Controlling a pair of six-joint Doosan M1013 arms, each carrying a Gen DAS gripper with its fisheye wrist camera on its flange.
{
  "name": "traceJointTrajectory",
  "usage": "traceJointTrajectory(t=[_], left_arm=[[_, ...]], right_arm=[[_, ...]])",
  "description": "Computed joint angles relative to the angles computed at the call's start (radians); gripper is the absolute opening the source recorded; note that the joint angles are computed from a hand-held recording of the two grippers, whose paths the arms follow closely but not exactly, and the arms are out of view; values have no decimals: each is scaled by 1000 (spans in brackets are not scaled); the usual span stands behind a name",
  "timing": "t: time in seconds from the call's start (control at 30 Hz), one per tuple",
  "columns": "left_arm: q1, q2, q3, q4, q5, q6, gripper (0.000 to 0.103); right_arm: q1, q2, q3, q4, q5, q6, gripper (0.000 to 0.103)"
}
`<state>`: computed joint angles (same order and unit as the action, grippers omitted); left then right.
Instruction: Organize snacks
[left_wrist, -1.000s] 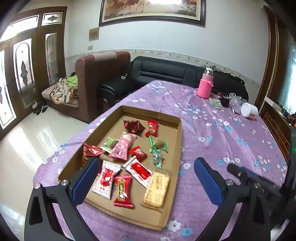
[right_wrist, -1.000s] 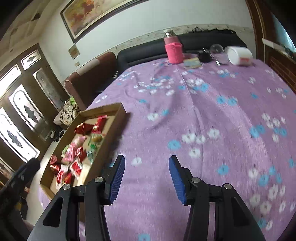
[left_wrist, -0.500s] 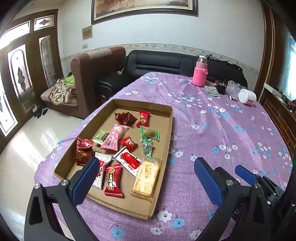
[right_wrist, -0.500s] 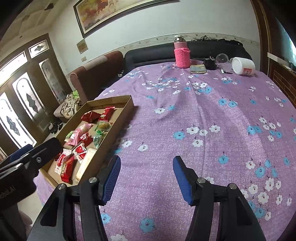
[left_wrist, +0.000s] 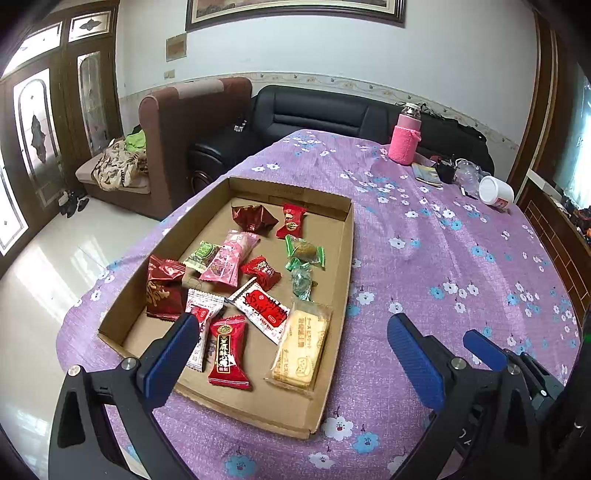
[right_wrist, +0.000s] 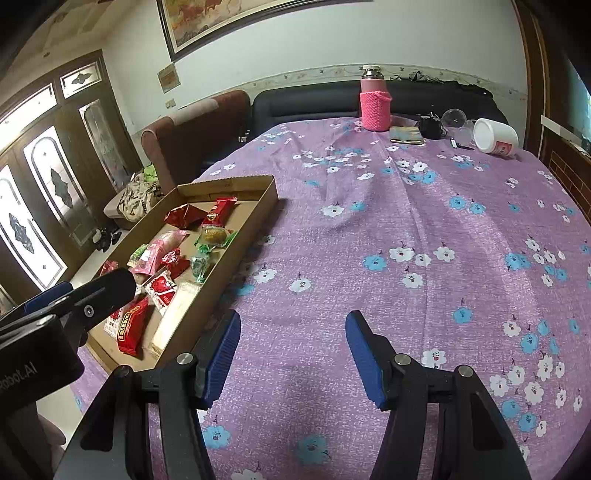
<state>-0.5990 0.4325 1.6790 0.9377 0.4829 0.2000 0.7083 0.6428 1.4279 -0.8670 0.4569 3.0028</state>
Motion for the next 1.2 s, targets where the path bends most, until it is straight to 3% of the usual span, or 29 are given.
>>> traceJointTrajectory(t=[0.37, 0.7, 0.83, 0.9, 1.03, 1.13, 1.2], left_arm=[[-6, -25, 37, 218, 16, -252, 102], [-22, -32, 46, 309, 53, -330, 102], [-61, -46, 79, 535, 189, -541, 102], [-94, -66, 121, 718, 313, -710, 102], [-123, -89, 172, 883, 464, -883, 103], [-109, -92, 160, 823, 420, -845, 103], [-86, -93, 143, 724, 324, -769, 103]], right_arm=[[12, 6, -10, -47, 7, 12, 65], [13, 1, 2, -102, -2, 67, 65], [17, -6, 13, -160, -8, 120, 65], [19, -11, 23, -209, -15, 161, 65], [28, -16, 32, -298, -15, 223, 65], [34, -15, 30, -318, -14, 223, 65], [36, -14, 28, -325, -13, 217, 65]])
